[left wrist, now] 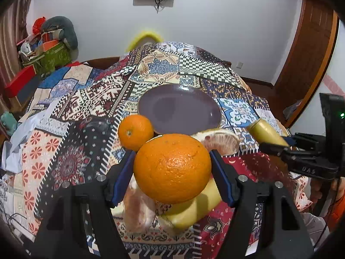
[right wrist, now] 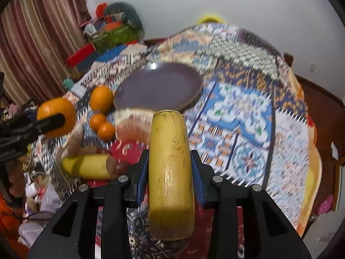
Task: Organize fruits
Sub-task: 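Carry the orange and the corn cob over the dark plate with both tools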
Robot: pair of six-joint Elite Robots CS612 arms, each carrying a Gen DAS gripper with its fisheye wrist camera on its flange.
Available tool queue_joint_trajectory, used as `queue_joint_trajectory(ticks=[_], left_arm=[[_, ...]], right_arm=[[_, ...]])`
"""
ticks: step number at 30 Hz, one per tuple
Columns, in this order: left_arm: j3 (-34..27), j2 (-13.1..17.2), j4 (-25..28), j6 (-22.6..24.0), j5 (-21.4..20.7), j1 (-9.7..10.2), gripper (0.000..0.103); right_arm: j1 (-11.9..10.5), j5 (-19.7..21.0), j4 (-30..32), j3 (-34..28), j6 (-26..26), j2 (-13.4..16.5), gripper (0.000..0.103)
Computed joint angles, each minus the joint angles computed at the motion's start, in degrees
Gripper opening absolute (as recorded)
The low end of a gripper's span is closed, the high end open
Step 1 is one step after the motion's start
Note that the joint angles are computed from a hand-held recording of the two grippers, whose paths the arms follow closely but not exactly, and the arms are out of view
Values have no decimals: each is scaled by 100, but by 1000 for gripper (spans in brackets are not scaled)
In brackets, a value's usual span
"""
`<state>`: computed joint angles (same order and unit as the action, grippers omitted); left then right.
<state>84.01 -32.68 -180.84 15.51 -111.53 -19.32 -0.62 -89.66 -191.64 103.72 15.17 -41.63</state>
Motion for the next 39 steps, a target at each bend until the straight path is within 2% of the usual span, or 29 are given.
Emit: queue_joint_trajectory(ticks=[13,20,30,39], left_arm=[[-396,119,-75,-147,-90,-45,69],[-720,231,-98,-204,-57,-92,69],[-1342,490,167,-244,39,-153,69],[-2055,842,692,-229,220,-211,69]], right_arm=[[-31,-361,-589,-233,22,24,34],[-59,-412,-698,-458,-21,112,34],[-134,-329,-616,-901,-61,320,34],[-187,-209,-268,-1359,-146,574,34]])
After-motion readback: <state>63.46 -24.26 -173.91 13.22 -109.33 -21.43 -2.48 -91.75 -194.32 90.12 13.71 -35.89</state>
